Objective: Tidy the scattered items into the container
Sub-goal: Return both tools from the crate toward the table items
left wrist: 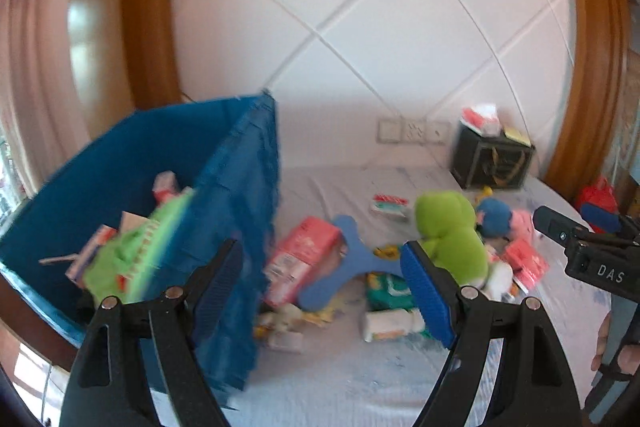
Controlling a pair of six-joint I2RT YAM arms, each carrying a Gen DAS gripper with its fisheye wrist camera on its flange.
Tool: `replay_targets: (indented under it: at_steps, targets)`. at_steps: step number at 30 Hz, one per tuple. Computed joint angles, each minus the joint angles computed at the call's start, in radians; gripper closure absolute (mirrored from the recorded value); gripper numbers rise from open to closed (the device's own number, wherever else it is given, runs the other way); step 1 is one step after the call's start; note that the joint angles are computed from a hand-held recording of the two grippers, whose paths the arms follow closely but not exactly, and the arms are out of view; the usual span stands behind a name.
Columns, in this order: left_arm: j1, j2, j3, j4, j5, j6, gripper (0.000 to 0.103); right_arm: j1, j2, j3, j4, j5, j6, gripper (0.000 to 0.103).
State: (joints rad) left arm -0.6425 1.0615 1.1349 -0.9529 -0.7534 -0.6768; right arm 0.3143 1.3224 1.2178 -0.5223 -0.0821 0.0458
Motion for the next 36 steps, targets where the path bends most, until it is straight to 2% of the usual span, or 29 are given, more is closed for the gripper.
replay_targets:
  at_steps: [6, 11, 14, 16, 20, 22, 36]
  targets:
    - [0.022, 0.117, -0.078, 0.093, 0.077, -0.024, 0.022, -0.143, 0.031, -0.135, 0.051, -0.042, -0.049, 0.000]
    - [0.067, 0.211, -0.161, 0.223, 0.175, -0.009, 0.022, -0.207, 0.110, -0.201, 0.084, -0.076, -0.058, 0.003]
    - [0.109, 0.281, -0.201, 0.309, 0.253, 0.013, 0.022, -0.216, 0.141, -0.226, 0.094, -0.072, -0.061, 0.014]
    - [0.123, 0.329, -0.216, 0.346, 0.273, 0.025, 0.022, -0.220, 0.162, -0.236, 0.097, -0.063, -0.057, 0.023]
    - [0.162, 0.425, -0.236, 0.417, 0.340, 0.058, 0.022, -0.226, 0.209, -0.251, 0.107, -0.055, -0.045, 0.029]
    - [0.173, 0.453, -0.239, 0.440, 0.362, 0.073, 0.022, -0.221, 0.230, -0.255, 0.115, -0.048, -0.040, 0.038]
    - [0.270, 0.714, -0.159, 0.543, 0.495, 0.250, 0.022, -0.180, 0.443, -0.191, 0.145, -0.018, 0.046, 0.039]
